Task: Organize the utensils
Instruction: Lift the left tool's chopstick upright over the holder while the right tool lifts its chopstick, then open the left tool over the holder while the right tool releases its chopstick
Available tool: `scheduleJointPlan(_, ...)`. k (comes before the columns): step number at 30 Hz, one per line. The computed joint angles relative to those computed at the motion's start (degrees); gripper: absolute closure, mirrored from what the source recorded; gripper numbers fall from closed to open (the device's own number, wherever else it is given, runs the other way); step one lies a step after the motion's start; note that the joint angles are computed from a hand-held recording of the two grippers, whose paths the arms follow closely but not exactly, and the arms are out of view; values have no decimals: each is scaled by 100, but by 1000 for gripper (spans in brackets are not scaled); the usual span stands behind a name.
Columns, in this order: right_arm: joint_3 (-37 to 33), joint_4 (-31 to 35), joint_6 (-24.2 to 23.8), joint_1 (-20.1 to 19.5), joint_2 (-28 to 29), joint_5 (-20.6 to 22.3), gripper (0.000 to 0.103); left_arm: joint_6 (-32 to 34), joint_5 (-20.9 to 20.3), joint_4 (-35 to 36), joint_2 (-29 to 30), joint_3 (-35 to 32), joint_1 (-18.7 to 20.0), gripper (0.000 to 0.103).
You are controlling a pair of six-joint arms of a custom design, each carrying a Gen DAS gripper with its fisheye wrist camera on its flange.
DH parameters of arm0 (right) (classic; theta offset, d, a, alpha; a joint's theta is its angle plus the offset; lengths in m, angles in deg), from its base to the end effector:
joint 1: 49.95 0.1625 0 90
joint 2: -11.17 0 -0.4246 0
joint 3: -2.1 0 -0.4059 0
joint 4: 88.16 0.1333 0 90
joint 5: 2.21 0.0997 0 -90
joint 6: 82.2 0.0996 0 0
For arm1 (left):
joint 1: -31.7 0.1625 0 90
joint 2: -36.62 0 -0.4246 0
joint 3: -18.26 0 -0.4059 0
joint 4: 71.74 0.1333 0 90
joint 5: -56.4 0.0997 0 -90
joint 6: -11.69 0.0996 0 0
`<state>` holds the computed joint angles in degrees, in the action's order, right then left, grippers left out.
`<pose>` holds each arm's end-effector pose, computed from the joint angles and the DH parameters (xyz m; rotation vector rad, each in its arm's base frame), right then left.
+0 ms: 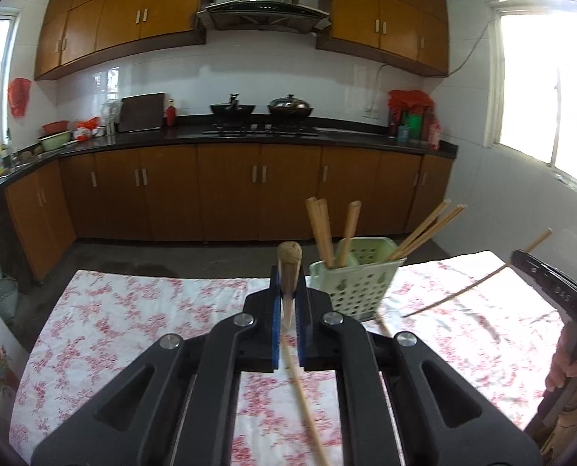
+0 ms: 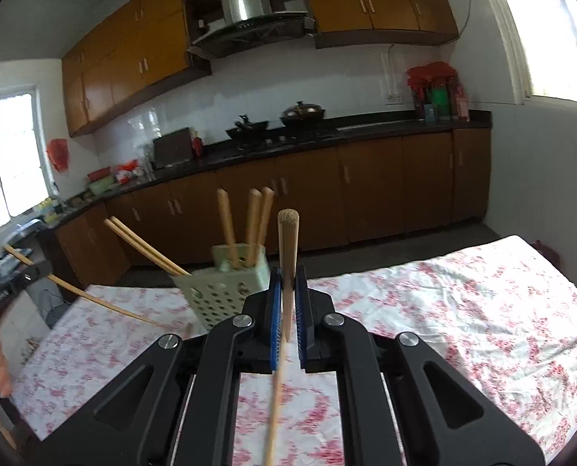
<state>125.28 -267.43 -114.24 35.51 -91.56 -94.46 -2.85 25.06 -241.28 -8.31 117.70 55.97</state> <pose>0.0961 -0.4245 0.4919 0.5200 -2.2559 1.4912 -0.5014 -0.4656 0.1271 0.7428 2.2218 -1.2364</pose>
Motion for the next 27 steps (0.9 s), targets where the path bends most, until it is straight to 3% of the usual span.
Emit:
scheduleJointPlan(3,-86,131,91,129,-82,287,95,259,-217,-241,94,-162,-69,95)
scheduleJointPlan(7,-248,-55,85,405,36,460,95,852,-214,-795,376,-513,-171,95)
scheduleJointPlan(14,-723,-633,-208,866,753,92,95,1907,-163,-1525,1054,-1566,-155,95)
scheduleJointPlan(21,-1176,-358,-265,906,1317,-533,95,1836,-266,-804,1580,-2394,163,95)
scheduleJointPlan(27,-1220,-270,-193,845,1472,-591,95,1640,-511,-581,1724,-2570,433,95)
